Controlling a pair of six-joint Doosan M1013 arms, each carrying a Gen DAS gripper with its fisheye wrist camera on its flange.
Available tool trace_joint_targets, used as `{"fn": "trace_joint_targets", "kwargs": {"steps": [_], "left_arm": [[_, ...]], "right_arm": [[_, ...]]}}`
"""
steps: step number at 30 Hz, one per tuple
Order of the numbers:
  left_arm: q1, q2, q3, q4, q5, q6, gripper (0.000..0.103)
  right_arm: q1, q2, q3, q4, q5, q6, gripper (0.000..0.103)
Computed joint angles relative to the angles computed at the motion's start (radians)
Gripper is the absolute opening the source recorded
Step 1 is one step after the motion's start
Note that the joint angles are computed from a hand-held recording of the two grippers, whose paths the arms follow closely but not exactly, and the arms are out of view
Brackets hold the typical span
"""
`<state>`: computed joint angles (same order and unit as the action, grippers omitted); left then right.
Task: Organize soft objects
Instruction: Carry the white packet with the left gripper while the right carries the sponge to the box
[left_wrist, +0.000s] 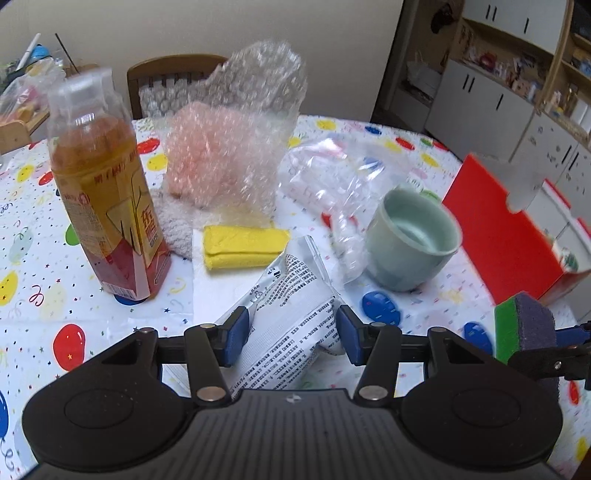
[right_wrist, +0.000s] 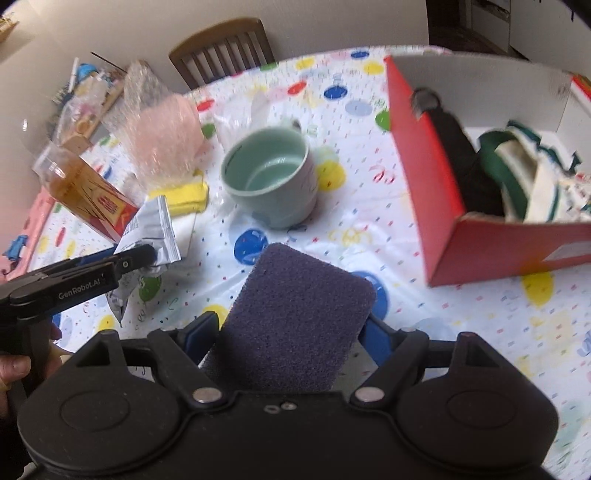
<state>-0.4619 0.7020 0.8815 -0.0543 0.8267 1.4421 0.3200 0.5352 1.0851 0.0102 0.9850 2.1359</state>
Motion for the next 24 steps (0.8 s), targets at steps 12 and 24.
{"fn": "trace_joint_targets", "kwargs": {"steps": [12, 24], "left_arm": [[-0.063, -0.018, -0.068, -0.038, -0.03, -0.032, 0.051], [-0.144, 0.081, -0.294, -0.002, 0.034, -0.037, 0.051]], "right_arm": [[-0.075, -0.103, 0.072, 0.043, -0.112, -0.127, 0.081], [-0.165, -0.156, 0.134, 0.004, -0.198, -0.169, 0.081]]}}
